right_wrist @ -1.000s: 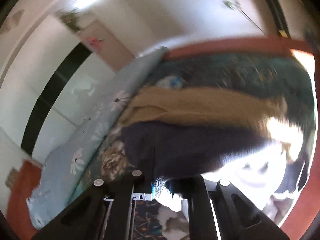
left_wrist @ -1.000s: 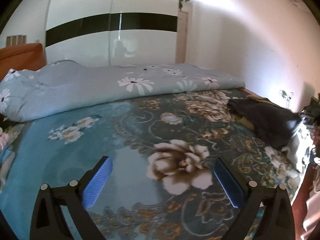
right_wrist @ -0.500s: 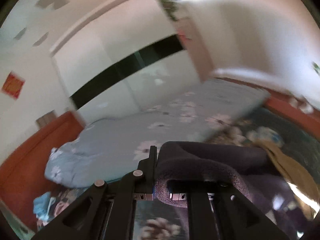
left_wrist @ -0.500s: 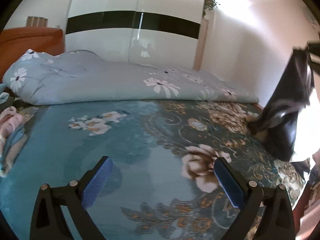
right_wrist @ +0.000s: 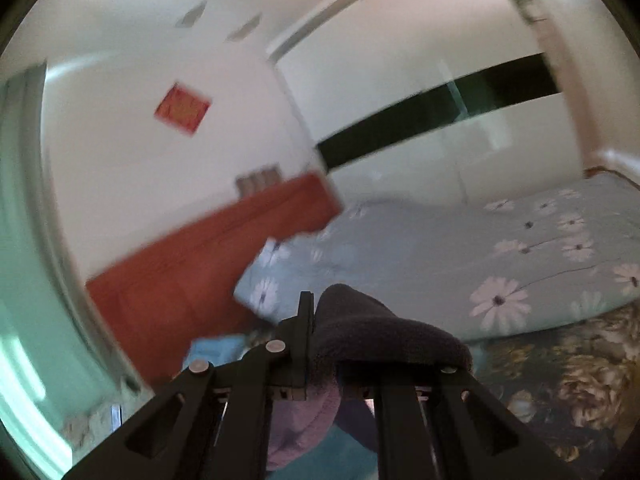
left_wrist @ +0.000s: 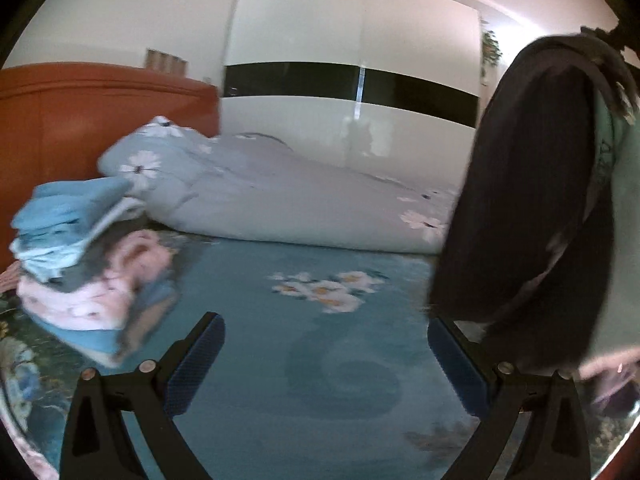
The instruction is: Fold clothes
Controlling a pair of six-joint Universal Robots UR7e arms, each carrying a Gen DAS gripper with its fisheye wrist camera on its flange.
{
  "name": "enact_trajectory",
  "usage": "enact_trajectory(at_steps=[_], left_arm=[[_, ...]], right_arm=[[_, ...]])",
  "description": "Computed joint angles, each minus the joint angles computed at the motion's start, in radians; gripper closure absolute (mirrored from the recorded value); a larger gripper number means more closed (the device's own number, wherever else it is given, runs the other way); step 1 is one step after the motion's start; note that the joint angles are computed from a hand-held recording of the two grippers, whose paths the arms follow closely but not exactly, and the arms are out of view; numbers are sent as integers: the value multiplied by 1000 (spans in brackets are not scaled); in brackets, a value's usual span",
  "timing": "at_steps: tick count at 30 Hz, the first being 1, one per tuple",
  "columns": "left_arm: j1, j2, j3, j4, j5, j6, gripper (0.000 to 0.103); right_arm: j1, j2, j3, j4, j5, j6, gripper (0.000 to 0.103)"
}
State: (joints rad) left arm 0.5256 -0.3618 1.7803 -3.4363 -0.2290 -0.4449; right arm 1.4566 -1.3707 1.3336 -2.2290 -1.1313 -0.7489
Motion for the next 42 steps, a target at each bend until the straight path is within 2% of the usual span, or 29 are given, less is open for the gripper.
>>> enact_trajectory(at_steps=[3,6,11,13,15,18,19,20,21,22,23,24,27,29,30,33,34,36,39,42], left_arm=[[-1,-54,84,146,23,-193,0],[1,-120,165,353,20,-438,0],[2,-187,219,646,5,-727,0],[3,-202,229,717,-3,-795,0],[3,-210,237,746,-12,-831,0],[10,-206,231,747,-33,-833,0],[14,-203,226,740,-40,-822,0],[19,-198,220,729,-46,-808,0],[23,-194,214,719,-53,-795,0],[28,-188,207,696,-61,-773,0],[32,-180,201,662,-69,-746,0],[36,-166,189,602,-83,-695,0],[39,-115,147,436,-115,-535,0],[40,-68,99,319,-154,-397,0],[41,-45,74,272,-179,-333,0],[42,24,-17,198,-269,-171,0],[42,45,-47,197,-294,-134,0],[42,90,-116,220,-342,-67,0],[41,156,-225,310,-398,-4,0],[48,200,-314,527,-393,-71,0]], right_arm=[[33,58,18,38,-116,-32,94],[60,186,-4,94,-274,-28,94],[85,349,-12,70,-451,-23,94],[92,414,-29,38,-523,-27,93],[92,463,-53,39,-548,1,93],[98,489,-31,44,-585,11,91],[108,486,4,6,-616,-3,90],[110,476,28,-3,-616,-27,87],[112,465,50,-10,-615,-51,72],[103,437,67,22,-577,-79,50],[94,409,81,59,-537,-109,41],[81,373,98,74,-502,-134,39],[29,261,138,114,-396,-202,39],[-19,194,164,79,-352,-222,38],[-44,163,181,42,-338,-229,36],[-142,69,279,-181,-371,-249,34],[-186,45,302,-230,-407,-245,34],[-244,19,317,-228,-435,-232,34],[-339,-30,368,-219,-426,-222,34],[-402,-79,435,-215,-396,-236,34]])
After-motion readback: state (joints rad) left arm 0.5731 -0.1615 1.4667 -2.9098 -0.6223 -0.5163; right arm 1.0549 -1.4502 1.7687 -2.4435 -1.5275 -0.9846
